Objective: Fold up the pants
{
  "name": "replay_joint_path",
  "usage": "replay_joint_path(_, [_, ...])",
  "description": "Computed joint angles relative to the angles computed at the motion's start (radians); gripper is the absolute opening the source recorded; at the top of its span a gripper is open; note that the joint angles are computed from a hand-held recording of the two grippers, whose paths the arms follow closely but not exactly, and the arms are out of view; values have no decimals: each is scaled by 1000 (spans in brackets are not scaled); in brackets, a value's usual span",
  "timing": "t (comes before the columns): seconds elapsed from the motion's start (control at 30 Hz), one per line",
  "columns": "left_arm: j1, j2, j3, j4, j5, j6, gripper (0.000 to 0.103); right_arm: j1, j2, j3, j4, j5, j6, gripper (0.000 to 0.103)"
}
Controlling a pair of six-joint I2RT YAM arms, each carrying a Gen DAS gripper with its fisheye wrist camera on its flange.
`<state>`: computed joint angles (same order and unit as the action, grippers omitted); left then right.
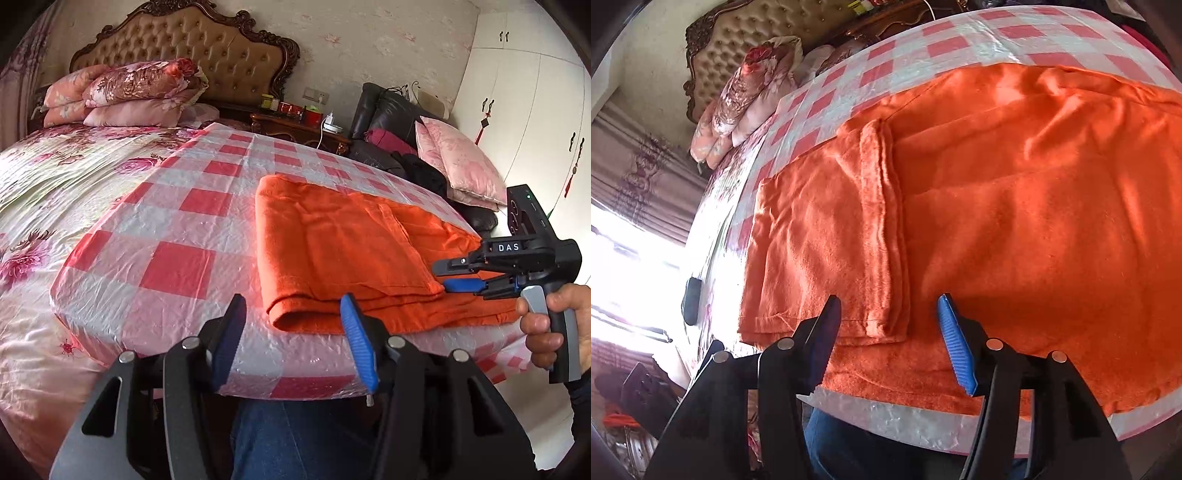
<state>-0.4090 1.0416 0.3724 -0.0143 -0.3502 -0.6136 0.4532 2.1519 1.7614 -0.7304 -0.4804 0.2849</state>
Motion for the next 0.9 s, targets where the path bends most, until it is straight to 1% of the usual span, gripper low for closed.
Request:
replay_joint_path(0.03, [-1, 0, 1, -2, -2, 0, 54, 3, 6, 6, -10, -15, -3, 43])
replay_joint_path(0.17, [-2, 1, 1, -9, -3, 3, 54, 22, -1, -5, 5, 19, 4, 41])
replay_joint_path(0.2, [-3, 2, 3, -11, -4, 4, 54, 20, -1, -5, 5, 26, 13, 36])
replay_joint_path(0.3, [-18, 10, 4, -17, -26, 13, 56, 15, -11, -27, 22, 34, 35, 36])
replay_joint_path(0.37, [-27, 25, 6, -16, -37, 19, 56, 20, -13, -28, 22, 48, 28, 36])
replay_joint_path(0.4, [-29, 33, 6, -13, -38, 22, 56, 28, -12, -19, 15, 67, 20, 32])
replay_joint_path(0.47, [-29, 47, 0, 1, -30, 21, 56, 43, -7, -9, 2, 107, -2, 19])
replay_joint_path(0.5, [-28, 53, -1, 5, -27, 21, 56, 45, -15, -22, 15, 113, -7, 14])
replay_joint_path(0.57, [-29, 71, -1, 1, -31, 24, 56, 40, -27, -38, 26, 104, -12, 12])
replay_joint_path(0.7, [-5, 100, 2, -6, -11, 22, 55, 34, -60, -50, 26, 94, -23, 12])
replay_joint_path(0.8, [3, 99, 3, -8, -11, 25, 51, 29, -81, -60, 18, 79, -26, 11])
replay_joint_path(0.9, [12, 95, 5, -12, -12, 24, 50, 28, -102, -80, 16, 65, -31, 11])
